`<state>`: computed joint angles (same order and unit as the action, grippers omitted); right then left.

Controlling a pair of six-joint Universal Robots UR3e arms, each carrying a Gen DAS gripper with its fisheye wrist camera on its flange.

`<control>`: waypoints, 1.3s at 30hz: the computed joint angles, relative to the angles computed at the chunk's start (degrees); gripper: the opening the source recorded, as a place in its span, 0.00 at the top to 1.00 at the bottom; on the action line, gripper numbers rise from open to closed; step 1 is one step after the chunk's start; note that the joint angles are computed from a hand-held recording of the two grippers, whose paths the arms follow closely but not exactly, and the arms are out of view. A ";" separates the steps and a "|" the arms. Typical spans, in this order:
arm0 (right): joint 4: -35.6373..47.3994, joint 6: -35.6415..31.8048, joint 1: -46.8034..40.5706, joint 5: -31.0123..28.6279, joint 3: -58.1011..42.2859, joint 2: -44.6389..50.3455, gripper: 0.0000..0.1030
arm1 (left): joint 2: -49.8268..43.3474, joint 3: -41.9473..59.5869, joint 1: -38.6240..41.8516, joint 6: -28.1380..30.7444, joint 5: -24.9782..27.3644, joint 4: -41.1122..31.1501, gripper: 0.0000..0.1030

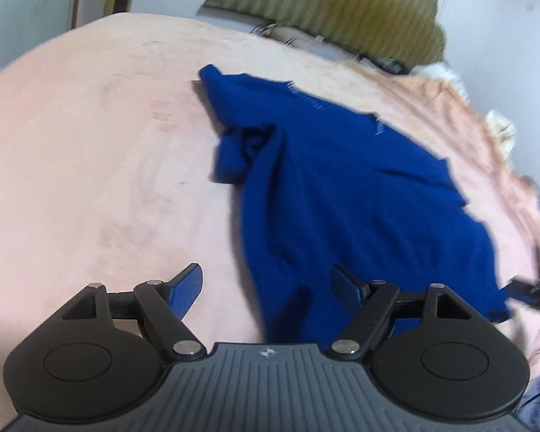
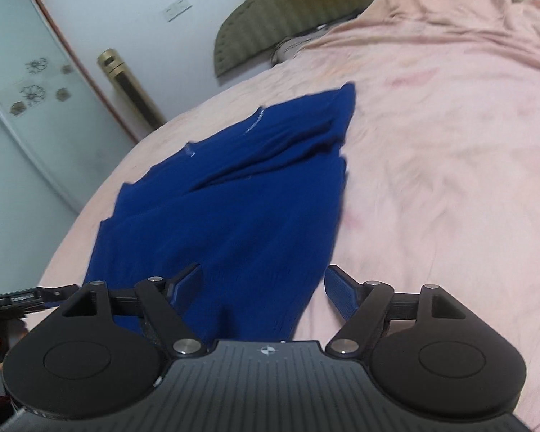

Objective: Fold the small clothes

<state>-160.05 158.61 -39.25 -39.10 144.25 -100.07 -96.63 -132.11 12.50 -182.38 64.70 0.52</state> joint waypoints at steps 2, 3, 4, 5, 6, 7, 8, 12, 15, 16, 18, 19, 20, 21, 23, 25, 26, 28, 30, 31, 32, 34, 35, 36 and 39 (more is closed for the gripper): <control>0.88 -0.46 -0.03 -1.49 0.92 -1.49 0.33 | -0.64 -1.69 0.81 -2.11 -0.85 3.66 0.24; 0.62 -0.26 0.01 -2.21 1.31 -1.74 0.37 | -0.91 -1.16 0.60 -2.37 -0.23 3.10 0.24; 0.53 -0.10 -0.19 -2.62 1.83 -1.96 0.39 | -1.03 -0.03 -0.32 -2.48 1.17 1.30 0.24; 0.02 0.30 -0.35 -2.71 2.35 -1.85 0.40 | -1.00 2.19 -1.33 -1.74 3.11 -2.91 0.22; -0.38 0.48 -0.51 -2.55 2.96 -1.86 0.40 | -1.04 3.34 -1.84 -0.39 3.63 -4.81 0.16; -0.74 0.38 -0.57 -2.41 3.46 -1.86 0.40 | -0.90 4.22 -2.38 0.41 3.88 -6.14 0.13; -2.04 0.95 0.04 -2.67 3.62 -1.40 0.40 | -0.63 5.21 -3.27 0.71 5.01 -7.79 0.12; -5.40 2.22 1.67 -3.75 3.51 0.56 0.40 | -0.81 7.92 -8.30 2.51 11.94 -11.02 0.10; -5.42 2.24 2.01 -4.19 3.07 1.05 0.38 | -0.14 8.42 -9.28 3.49 12.56 -13.53 0.10; -3.78 1.93 1.58 -3.63 2.73 0.69 0.37 | 0.03 8.04 -8.75 3.26 11.54 -13.26 0.10; -0.10 0.63 0.55 -2.28 1.92 0.25 0.36 | 0.19 7.35 -7.45 0.74 9.68 -12.56 0.10; 1.54 0.12 0.06 -1.71 1.79 -0.17 0.36 | -0.18 6.99 -6.72 -0.80 8.67 -11.47 0.10; 3.12 -0.43 -0.36 -1.16 1.57 -0.49 0.36 | -0.43 6.48 -5.49 -2.32 6.48 -10.39 0.10; 3.75 -0.53 -0.40 -0.99 1.58 -0.84 0.35 | -0.82 6.02 -3.84 -2.63 3.02 -9.67 0.10; 2.74 0.01 0.25 -1.26 2.16 -1.30 0.38 | -2.34 5.66 -1.58 -2.30 -2.68 -8.38 0.11; -0.14 0.70 1.93 -2.24 2.42 -0.45 0.55 | -4.00 5.80 -1.79 -2.17 -3.63 -6.00 0.12; -2.22 1.32 3.37 -3.54 2.38 0.49 0.69 | -4.69 5.84 -2.42 -2.24 -3.01 -4.62 0.23; -7.21 2.16 4.29 -4.43 3.66 2.16 0.79 | -5.00 6.55 -4.17 -2.75 -0.25 -4.62 0.65; -6.54 1.98 3.02 -2.83 4.44 1.83 0.87 | -4.42 6.76 -3.55 -3.29 -1.57 -6.94 0.89; -6.16 1.97 2.44 -2.23 4.84 1.30 0.88 | -3.81 6.08 -2.07 -3.46 -4.22 -7.94 0.89; -5.59 1.94 1.92 -1.78 5.25 0.18 0.89 | -2.86 4.80 -0.66 -4.11 -6.45 -7.79 0.89; -3.04 0.97 0.57 -0.38 6.06 -3.50 0.89 | 0.11 2.33 0.76 -4.14 -8.14 -6.70 0.89; 0.31 -0.34 -0.70 1.06 6.27 -6.71 0.90 | 1.78 1.50 1.56 -3.89 -9.19 -6.87 0.90; 4.50 -1.99 -2.00 2.56 6.09 -9.98 0.90 | 4.31 0.21 2.82 -3.36 -11.16 -7.56 0.90; 24.99 -10.77 -6.83 7.11 3.66 -22.78 0.90 | 12.17 -2.16 5.89 -1.43 -15.25 -11.74 0.90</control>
<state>-135.07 147.84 -46.08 -32.00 147.91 -122.84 -84.47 -134.26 18.39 -183.81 49.45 -11.22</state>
